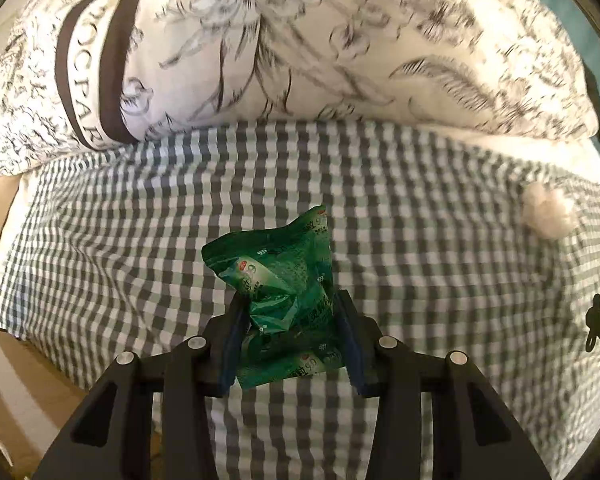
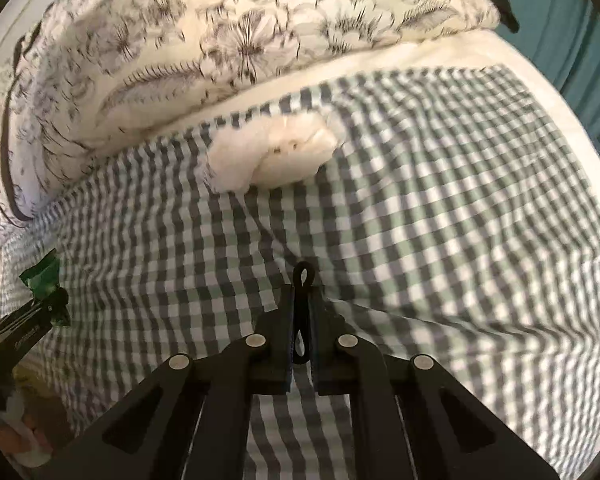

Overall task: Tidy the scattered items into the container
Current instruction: 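Grasp the green packet with the left gripper while the right grasps the black rubber ring, then carry the green packet and ring over the box and release both inside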

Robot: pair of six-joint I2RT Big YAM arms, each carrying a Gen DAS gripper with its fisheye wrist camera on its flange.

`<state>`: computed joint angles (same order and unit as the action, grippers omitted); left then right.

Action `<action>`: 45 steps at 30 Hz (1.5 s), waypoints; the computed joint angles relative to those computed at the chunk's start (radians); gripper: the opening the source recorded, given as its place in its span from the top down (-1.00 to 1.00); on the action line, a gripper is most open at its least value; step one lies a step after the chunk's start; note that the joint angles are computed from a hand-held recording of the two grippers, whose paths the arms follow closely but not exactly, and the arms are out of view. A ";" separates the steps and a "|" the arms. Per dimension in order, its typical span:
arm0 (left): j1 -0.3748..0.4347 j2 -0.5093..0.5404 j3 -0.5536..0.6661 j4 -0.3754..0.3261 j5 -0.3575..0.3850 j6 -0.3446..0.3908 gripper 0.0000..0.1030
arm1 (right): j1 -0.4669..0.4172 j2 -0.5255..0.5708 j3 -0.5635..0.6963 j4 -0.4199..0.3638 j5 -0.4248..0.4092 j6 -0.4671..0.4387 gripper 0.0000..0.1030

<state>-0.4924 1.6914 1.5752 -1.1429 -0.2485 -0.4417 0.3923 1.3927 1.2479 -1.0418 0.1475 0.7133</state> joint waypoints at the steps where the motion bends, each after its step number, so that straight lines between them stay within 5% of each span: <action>1: -0.004 -0.014 0.008 -0.011 0.004 0.001 0.16 | 0.002 -0.013 0.010 -0.011 0.005 -0.006 0.88; 9: -0.045 -0.120 0.050 -0.086 0.008 -0.040 0.16 | 0.076 -0.083 0.107 -0.081 0.005 -0.030 0.88; 19: 0.010 -0.374 -0.008 -0.225 0.049 -0.024 0.15 | 0.329 -0.075 0.310 -0.166 0.006 -0.030 0.88; 29: 0.289 -0.604 -0.157 -0.291 0.064 0.163 0.15 | 0.567 0.173 0.633 -0.143 0.001 -0.015 0.88; 38: 0.529 -0.683 -0.313 -0.302 0.160 0.343 0.15 | 0.654 0.414 0.852 -0.171 -0.057 0.010 0.88; 40: 0.542 -0.691 -0.328 -0.296 0.169 0.366 0.06 | 0.662 0.440 0.874 -0.182 -0.054 0.028 0.88; 41: 0.547 -0.691 -0.330 -0.295 0.177 0.379 -0.22 | 0.663 0.454 0.891 -0.199 -0.048 0.030 0.85; 43: 0.542 -0.688 -0.328 -0.298 0.166 0.399 -0.80 | 0.664 0.478 0.927 -0.249 -0.025 0.027 0.51; 45: 0.538 -0.689 -0.325 -0.284 0.150 0.412 -0.85 | 0.663 0.487 0.944 -0.266 -0.009 0.022 0.04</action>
